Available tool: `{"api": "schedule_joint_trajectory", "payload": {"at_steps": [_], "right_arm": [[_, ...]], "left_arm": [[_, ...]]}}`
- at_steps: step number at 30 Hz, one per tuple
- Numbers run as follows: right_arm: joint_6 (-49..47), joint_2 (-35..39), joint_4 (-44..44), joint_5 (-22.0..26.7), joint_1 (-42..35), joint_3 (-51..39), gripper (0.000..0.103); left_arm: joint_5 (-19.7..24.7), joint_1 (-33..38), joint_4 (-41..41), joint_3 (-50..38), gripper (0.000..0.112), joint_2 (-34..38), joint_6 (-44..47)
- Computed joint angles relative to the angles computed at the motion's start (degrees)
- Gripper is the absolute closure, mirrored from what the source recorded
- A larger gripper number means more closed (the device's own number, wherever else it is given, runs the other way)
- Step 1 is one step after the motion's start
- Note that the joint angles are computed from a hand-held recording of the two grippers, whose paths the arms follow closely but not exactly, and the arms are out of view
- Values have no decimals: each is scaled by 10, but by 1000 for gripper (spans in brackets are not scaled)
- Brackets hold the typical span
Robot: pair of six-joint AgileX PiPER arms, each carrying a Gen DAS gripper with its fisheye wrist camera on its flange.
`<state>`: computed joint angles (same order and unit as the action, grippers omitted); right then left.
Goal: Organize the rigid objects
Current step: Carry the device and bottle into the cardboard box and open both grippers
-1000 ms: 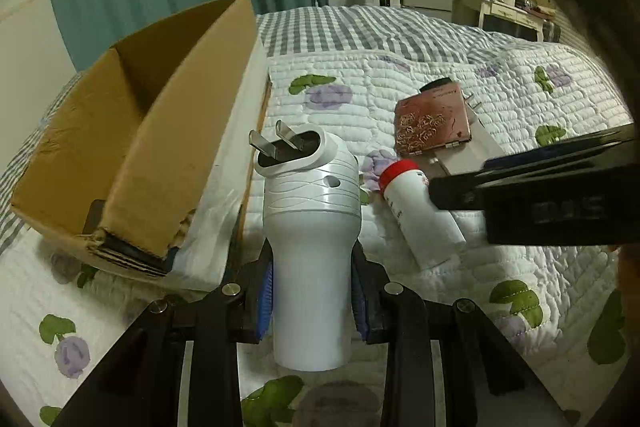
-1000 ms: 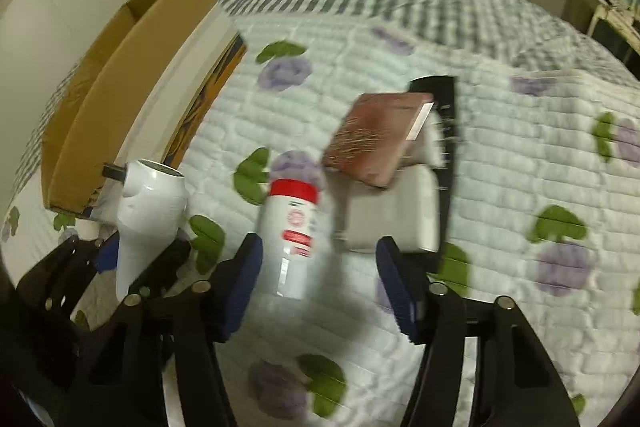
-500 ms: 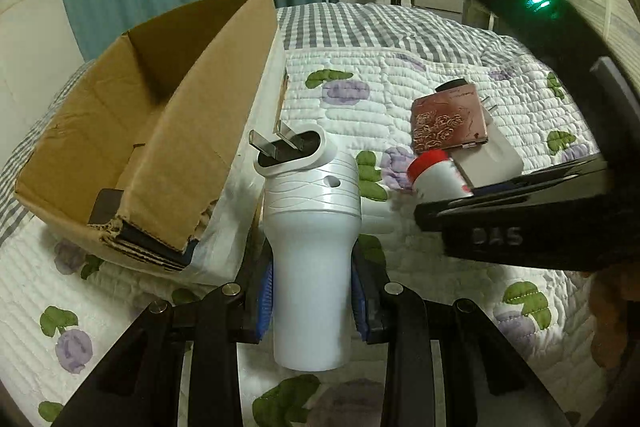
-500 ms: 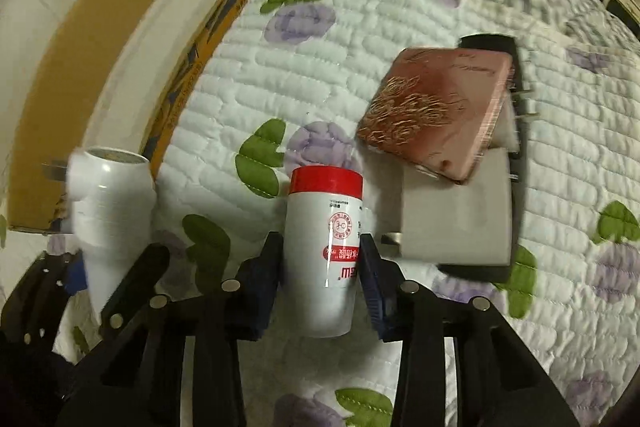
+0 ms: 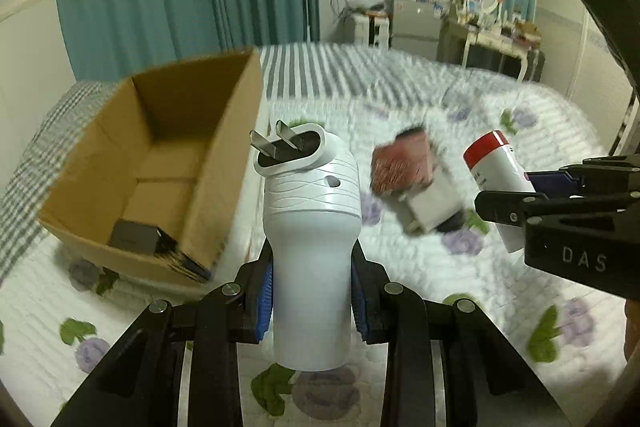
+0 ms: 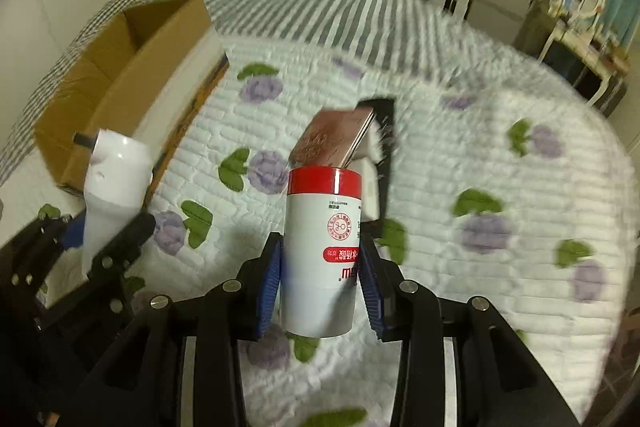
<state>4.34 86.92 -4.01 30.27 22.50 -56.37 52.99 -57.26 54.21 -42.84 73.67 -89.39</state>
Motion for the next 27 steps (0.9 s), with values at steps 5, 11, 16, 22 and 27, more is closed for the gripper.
{"api": "schedule_joint_trajectory", "payload": {"at_steps": [5,11,16,22,27], "right_arm": [[110,-60,-116,53,64,-43,66],[172,-50,-183,109,155,-146,66],[185,15,-199,131,211,-252,66],[156,130,-174,141,228,-381,66],[117,240,-138,156,219,-480,66]], "left_arm": [[47,2,4,-26,80,-82,49],[16,136,-37,-56,80,-165,183],[-83,340,-149,-73,80,-186,373],[-181,540,-328,-70,80,-158,615],[-227,608,-441,-60,80,-101,759]]}}
